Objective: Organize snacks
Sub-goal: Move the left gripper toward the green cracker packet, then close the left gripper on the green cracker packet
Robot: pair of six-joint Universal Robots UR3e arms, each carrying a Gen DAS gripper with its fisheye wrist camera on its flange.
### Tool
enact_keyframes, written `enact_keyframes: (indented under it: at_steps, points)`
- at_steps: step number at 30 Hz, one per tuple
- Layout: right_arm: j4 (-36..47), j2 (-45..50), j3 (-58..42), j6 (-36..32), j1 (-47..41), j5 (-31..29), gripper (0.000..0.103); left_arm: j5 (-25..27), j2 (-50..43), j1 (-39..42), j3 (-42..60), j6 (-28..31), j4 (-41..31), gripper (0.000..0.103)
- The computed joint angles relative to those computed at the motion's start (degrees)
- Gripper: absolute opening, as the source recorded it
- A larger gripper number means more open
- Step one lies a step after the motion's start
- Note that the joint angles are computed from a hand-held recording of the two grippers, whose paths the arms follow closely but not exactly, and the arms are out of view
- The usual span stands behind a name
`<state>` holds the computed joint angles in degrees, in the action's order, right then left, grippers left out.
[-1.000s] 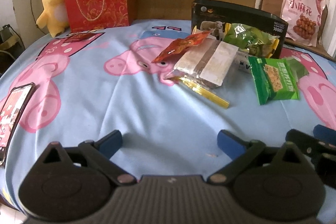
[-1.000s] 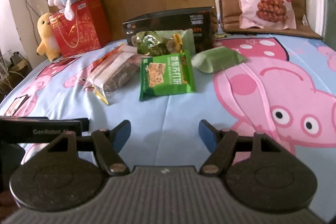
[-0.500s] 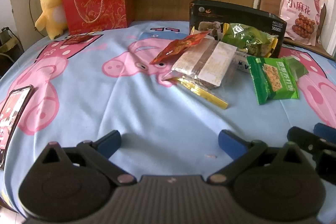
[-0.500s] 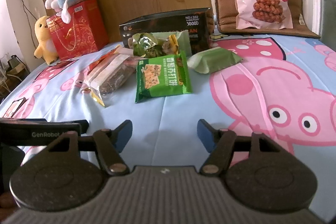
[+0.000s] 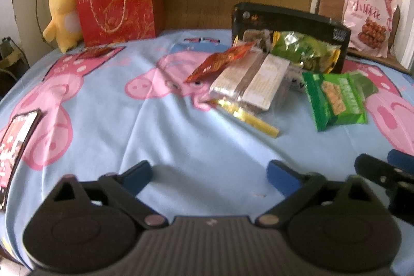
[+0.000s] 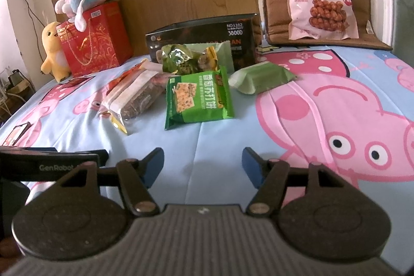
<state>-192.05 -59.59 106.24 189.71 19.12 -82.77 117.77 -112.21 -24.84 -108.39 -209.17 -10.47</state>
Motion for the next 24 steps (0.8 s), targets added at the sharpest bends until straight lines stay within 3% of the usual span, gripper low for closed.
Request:
enact_keyframes:
  at_steps: [3,7,8,12,15,21,24]
  points:
    - [0.39,0.10,-0.99,-0.95,-0.73,0.54,0.069,-2.98,0.69,1.01,-0.44,4.49,5.63,0.096]
    - [6.20,-0.19,-5.28,-2.56,-4.96,5.69,0.061,-18.40,2.08,7.06,0.49,10.70,11.11,0.089]
    - [9.69,0.31,-8.01,-2.05,-7.84,9.60,0.057,-20.87,1.57,8.03,1.44,11.43,11.99,0.085]
    - [16.60,1.18,-12.01,-2.09,-11.64,16.42,0.040,-31.07,-0.94,12.13,7.93,12.90,8.28,0.068]
    - [17.81,1.42,-12.73,-3.35,-12.49,18.26,0.038,-37.55,-3.10,14.27,11.46,12.59,3.63,0.060]
    - [18.84,2.90,-15.13,-6.99,-13.33,21.76,0.038,-41.19,-6.48,15.22,15.19,12.49,-1.28,0.059]
    - [21.03,4.43,-17.53,-7.72,-13.33,22.81,0.038,-40.50,-8.55,14.61,17.78,12.65,-2.60,0.058]
